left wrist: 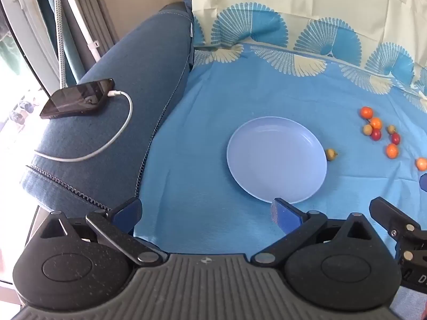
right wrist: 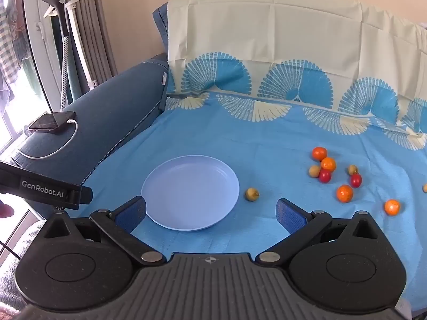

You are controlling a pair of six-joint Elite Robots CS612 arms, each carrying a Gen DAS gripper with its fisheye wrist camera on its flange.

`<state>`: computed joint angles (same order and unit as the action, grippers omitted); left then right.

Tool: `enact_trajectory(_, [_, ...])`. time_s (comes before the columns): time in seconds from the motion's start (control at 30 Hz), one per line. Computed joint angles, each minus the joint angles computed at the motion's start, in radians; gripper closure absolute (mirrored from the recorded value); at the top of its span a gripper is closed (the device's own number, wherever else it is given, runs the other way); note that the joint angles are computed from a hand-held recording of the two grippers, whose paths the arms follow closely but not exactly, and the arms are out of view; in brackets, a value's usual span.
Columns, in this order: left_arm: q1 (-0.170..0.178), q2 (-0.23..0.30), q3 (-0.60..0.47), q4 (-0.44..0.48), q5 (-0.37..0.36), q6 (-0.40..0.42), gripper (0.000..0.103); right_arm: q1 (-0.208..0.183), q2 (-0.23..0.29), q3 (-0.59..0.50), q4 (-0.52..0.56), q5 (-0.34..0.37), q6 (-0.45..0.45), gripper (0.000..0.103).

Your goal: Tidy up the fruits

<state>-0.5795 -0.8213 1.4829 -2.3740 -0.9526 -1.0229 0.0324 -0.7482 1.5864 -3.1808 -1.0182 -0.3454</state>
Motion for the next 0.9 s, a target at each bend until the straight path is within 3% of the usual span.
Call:
enact_trajectory(0.53, [0.014,0.007,-0.001,-0.049,-0.031,0.025,0.0,0.005,0.008,0.0,-0.002,0.004,0.002,0.0])
enact_trajectory(0.9, [0.012,0.003,-0.012,0.011,-0.037,0.019,0.0,0.007,0.007,-0.007,0.052,0.026,-0.011,0.0])
